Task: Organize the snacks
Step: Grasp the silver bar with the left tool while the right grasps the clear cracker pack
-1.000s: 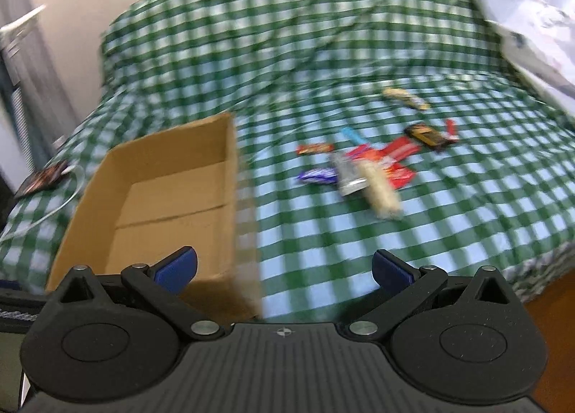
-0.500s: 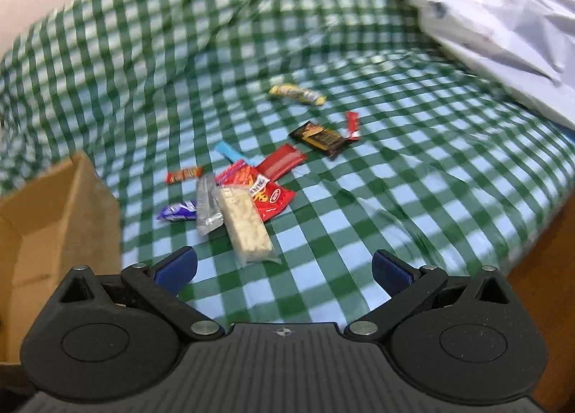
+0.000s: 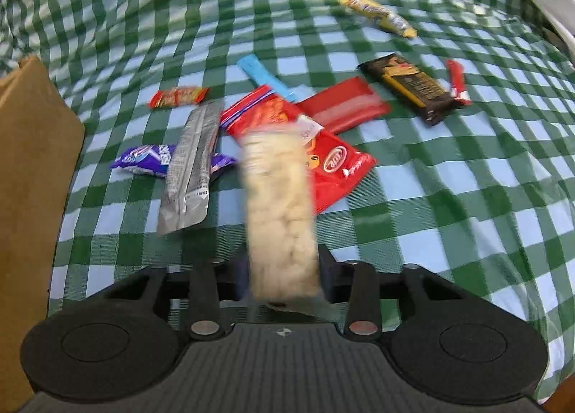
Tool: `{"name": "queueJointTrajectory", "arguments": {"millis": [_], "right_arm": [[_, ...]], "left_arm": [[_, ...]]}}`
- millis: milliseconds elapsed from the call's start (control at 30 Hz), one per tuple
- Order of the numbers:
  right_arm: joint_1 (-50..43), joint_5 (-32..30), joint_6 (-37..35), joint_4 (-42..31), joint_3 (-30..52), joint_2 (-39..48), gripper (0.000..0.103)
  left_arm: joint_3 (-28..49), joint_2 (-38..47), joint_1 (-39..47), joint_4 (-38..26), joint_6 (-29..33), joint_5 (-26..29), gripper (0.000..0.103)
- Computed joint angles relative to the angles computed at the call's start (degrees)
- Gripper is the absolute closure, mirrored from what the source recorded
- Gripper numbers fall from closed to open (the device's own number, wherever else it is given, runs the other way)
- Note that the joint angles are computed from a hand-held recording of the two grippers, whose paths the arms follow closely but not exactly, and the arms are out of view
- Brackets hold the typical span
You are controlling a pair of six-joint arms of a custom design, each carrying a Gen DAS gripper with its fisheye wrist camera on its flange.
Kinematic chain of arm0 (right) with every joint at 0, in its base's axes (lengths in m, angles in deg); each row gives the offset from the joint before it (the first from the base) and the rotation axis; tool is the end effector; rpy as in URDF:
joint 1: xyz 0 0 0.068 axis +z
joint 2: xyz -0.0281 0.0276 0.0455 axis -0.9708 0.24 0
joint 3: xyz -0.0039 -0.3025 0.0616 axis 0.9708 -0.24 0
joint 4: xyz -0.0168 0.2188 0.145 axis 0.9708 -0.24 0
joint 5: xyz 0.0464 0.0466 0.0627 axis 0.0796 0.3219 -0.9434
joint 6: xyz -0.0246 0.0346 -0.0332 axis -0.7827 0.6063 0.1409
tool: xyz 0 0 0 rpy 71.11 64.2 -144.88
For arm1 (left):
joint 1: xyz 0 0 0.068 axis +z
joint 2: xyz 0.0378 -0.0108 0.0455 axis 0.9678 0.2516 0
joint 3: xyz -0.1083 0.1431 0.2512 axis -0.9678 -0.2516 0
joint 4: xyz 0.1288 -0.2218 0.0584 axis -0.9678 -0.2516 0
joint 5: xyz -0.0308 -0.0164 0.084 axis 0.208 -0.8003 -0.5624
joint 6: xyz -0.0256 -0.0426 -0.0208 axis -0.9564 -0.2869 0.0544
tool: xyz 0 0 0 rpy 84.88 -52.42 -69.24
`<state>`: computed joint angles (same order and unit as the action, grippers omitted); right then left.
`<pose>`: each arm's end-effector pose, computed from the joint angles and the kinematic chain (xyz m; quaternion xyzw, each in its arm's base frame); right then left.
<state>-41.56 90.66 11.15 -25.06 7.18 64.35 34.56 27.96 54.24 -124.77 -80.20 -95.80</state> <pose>0.1991 0.1184 0.2149 0.2066 0.9262 0.0026 0.3153 0.2638 -0.0959 0.4029 0.2131 0.9442 0.0502 0.2461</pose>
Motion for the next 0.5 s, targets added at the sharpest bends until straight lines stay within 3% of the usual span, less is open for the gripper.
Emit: {"name": "queueJointTrajectory", "arguments": {"millis": [233,367,500], "right_arm": [[1.9,7.1,15.8,-19.7,-5.5,-16.8,0.065],[-0.3,5.8,16.9,-21.1,-9.4,-20.2,0.064],[-3.2,5.3,13.8,-17.2,-10.9,-19.7,0.062]], "left_arm": [[1.2,10.5,-5.9,5.3,-7.5,4.5,0.000],[5.2,20.6,-7.2,5.8,-12.2,6.3,0.000],[13.3,30.7,-7.0,4.2,-16.9,7.5,0.000]]}}
